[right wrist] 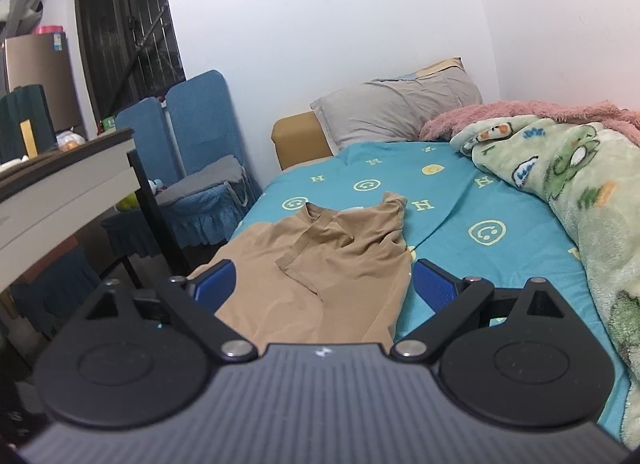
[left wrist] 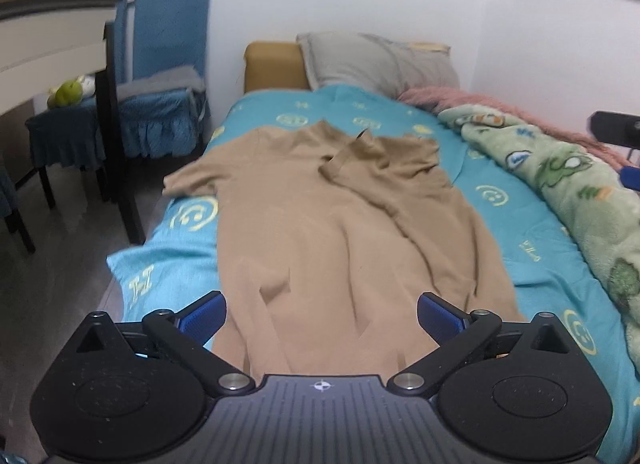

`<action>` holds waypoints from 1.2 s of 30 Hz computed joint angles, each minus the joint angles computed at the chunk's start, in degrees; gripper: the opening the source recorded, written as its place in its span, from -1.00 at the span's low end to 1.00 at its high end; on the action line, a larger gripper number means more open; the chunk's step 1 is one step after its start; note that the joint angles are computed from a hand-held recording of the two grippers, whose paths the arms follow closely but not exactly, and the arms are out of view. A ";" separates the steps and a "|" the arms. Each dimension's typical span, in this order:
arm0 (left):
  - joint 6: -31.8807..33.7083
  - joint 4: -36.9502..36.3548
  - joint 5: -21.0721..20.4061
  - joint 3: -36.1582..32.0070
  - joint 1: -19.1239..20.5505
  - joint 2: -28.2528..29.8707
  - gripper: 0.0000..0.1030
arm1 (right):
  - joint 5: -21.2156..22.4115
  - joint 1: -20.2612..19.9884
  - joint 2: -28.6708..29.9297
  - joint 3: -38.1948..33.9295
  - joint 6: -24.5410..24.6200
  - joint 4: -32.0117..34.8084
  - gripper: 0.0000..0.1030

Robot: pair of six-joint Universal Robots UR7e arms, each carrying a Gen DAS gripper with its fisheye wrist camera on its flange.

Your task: Fold clothes

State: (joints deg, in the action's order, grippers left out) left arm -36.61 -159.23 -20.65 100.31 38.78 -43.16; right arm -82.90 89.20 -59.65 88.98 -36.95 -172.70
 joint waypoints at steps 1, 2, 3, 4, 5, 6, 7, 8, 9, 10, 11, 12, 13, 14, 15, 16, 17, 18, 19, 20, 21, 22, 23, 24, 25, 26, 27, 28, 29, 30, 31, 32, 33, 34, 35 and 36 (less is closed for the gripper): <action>-1.27 -0.37 -1.07 -0.06 0.60 -0.30 0.99 | -0.03 -0.05 -0.05 0.06 0.01 0.01 0.88; -2.48 -0.77 -2.15 -0.14 1.21 -0.58 0.99 | -0.38 -0.10 -0.16 0.09 0.15 0.33 0.88; -4.41 -0.55 -3.48 -0.35 2.00 -0.98 0.99 | -0.87 -0.14 -0.30 0.07 0.42 0.83 0.88; -7.22 0.44 -5.18 -0.79 3.10 -1.48 0.99 | -1.36 -0.17 -0.43 0.04 0.69 1.34 0.88; -10.01 1.65 -6.76 -1.36 4.30 -2.00 0.98 | -1.72 -0.26 -0.56 -0.06 1.18 1.99 0.88; -12.95 3.26 -7.91 -2.09 5.67 -2.54 0.96 | -2.04 -0.33 -0.63 -0.29 1.86 2.72 0.88; -15.76 4.36 -8.65 -2.75 7.01 -3.02 0.94 | -2.40 -0.36 -0.67 -0.49 2.64 3.39 0.88; -18.00 4.28 -9.04 -3.19 8.31 -3.43 0.94 | -2.67 -0.39 -0.67 -0.72 3.45 4.06 0.88; -19.75 3.36 -9.16 -3.63 9.63 -3.73 0.93 | -2.63 -0.48 -0.70 -0.79 4.17 4.47 0.88; -21.53 2.54 -9.33 -4.18 10.97 -3.99 0.90 | -2.28 -0.63 -0.53 -0.75 4.68 4.06 0.88; -22.91 1.32 -9.40 -4.68 12.28 -4.19 0.90 | -2.40 -0.68 -0.01 -0.77 4.83 3.04 0.88; -23.66 -0.61 -9.27 -5.06 13.57 -4.29 0.89 | -3.67 -0.44 0.83 -1.27 4.88 2.72 0.88; -24.27 -2.69 -9.17 -5.45 14.89 -4.37 0.86 | -5.43 -0.08 1.79 -2.05 4.97 2.89 0.88; -24.53 -5.17 -9.08 -5.79 16.20 -4.36 0.83 | -6.33 0.10 2.66 -2.84 5.61 3.29 0.88; -24.28 -7.93 -9.08 -6.19 17.39 -4.17 0.81 | -6.70 0.17 3.45 -3.64 6.58 3.85 0.88; -23.58 -10.81 -9.23 -6.71 18.53 -3.85 0.75 | -7.11 0.25 4.27 -4.47 7.32 4.32 0.88; -22.50 -13.72 -9.53 -7.35 19.62 -3.43 0.68 | -7.56 0.34 5.11 -5.32 7.93 4.75 0.88; -20.65 -16.85 -10.14 -8.14 20.65 -2.82 0.68 | -8.07 0.50 5.95 -6.18 8.35 5.17 0.88; -18.57 -19.87 -11.27 -9.03 21.70 -2.16 0.68 | -8.38 0.63 6.75 -6.96 8.64 5.43 0.88; -16.52 -22.14 -12.87 -10.08 22.77 -1.59 0.67 | -8.46 0.72 7.48 -7.60 8.86 5.49 0.88; -14.80 -23.23 -14.10 -11.45 23.76 -1.00 0.66 | -8.55 0.79 8.22 -8.35 9.04 5.78 0.88; -13.47 -23.35 -14.19 -13.08 24.50 -0.24 0.65 | -8.67 0.84 8.98 -9.21 9.20 6.26 0.88; -12.50 -22.83 -13.72 -14.86 25.13 0.57 0.63 | -8.79 0.87 9.69 -10.09 9.54 6.82 0.88; -11.99 -22.05 -13.59 -16.62 25.81 1.33 0.61 | -8.89 0.89 10.38 -10.99 9.99 7.44 0.88; -11.39 -21.46 -13.27 -18.42 26.46 2.14 0.58 | -8.99 0.90 11.07 -11.90 10.45 8.08 0.88; -10.83 -21.29 -12.69 -20.07 26.99 2.99 0.48 | -9.12 0.89 11.68 -12.76 10.97 8.81 0.88; -10.77 -21.22 -12.31 -21.39 27.38 3.74 0.43 | -9.27 0.88 12.24 -13.59 11.53 9.60 0.88; -10.73 -21.48 -12.15 -22.53 27.74 4.43 0.39 | -9.39 0.84 12.75 -14.32 12.05 10.29 0.88; -10.00 -22.41 -12.09 -23.53 28.02 5.10 0.29 | -9.44 0.80 13.21 -15.02 12.50 10.90 0.88; -8.88 -23.32 -12.31 -24.39 28.25 5.63 0.23 | -9.51 0.76 13.62 -15.62 12.91 11.39 0.88; -7.77 -23.82 -12.64 -25.20 28.46 6.08 0.05 | -9.67 0.73 13.98 -16.19 13.35 11.89 0.88; -6.72 -24.04 -13.04 -25.95 28.62 6.42 -0.19 | -9.80 0.70 14.26 -16.71 13.83 12.43 0.88; -5.77 -23.86 -13.56 -26.58 28.73 6.60 -0.36 | -9.79 0.65 14.53 -17.23 14.29 13.00 0.88; -4.67 -23.55 -13.81 -27.33 28.75 6.83 -0.76 | -9.67 0.58 14.68 -17.60 14.73 13.50 0.88; -3.02 -22.95 -12.94 -28.40 28.47 7.25 -0.81 | -9.49 0.53 14.70 -17.81 15.15 13.89 0.88; -0.85 -22.23 -10.99 -29.76 27.96 7.89 -0.81 | -9.28 0.49 14.67 -17.99 15.57 14.25 0.88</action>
